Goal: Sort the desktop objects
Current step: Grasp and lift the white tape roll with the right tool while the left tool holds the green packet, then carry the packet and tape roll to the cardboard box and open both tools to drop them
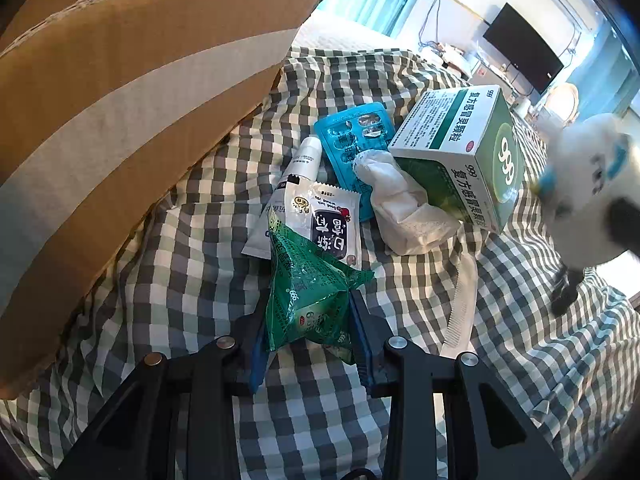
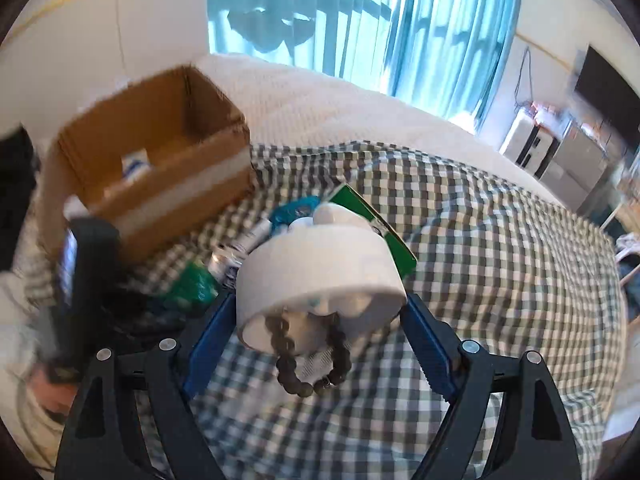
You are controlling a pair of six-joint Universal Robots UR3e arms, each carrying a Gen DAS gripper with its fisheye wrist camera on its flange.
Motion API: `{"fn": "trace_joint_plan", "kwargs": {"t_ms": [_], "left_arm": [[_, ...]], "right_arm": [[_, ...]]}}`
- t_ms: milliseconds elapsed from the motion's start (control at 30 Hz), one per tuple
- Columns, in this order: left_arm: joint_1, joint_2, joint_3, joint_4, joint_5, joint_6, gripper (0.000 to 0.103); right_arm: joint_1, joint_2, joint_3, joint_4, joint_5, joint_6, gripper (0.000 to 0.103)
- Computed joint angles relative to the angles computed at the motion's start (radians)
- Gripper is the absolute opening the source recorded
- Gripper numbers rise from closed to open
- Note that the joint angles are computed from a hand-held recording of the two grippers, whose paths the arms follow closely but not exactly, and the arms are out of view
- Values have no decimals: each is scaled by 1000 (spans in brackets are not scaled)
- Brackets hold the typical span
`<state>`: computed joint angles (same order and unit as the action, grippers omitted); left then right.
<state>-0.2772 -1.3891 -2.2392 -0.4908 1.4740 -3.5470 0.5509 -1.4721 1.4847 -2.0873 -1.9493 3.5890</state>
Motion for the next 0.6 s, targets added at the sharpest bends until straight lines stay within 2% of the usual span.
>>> {"fn": "trace_joint_plan", "kwargs": {"t_ms": [33,133,167,267,333,467,500,567,600], "left_arm": [[1,3,-2,0,-1,-1,36],[2,0,-1,2,-2,-1,36],[0,-3,0,2,0,0,36],[-2,-8,6,-1,0,1,36],[-4,-10,8,-2,0,0,36],[-8,-17,12,1,4,0,36],[-9,-18,12,1,4,0,36],[-9,-22,14,2,5,1,36],[-11,-24,15,3,6,0,36]], "right_arm": [[-18,-6,4,29,14,1,83],[-37,77,-125,294,49,33,83],[-55,78,-118,312,74,39,83],[-67,42,-71,289,105,55,83],[-70,17,-74,269,83,53,83],[-5,-31,-5,-2,-16,56,83],[7,-16,-44,35,-38,57,83],[-18,80,-186,293,14,26,82],[-14,99,-208,357,8,42,82]]}}
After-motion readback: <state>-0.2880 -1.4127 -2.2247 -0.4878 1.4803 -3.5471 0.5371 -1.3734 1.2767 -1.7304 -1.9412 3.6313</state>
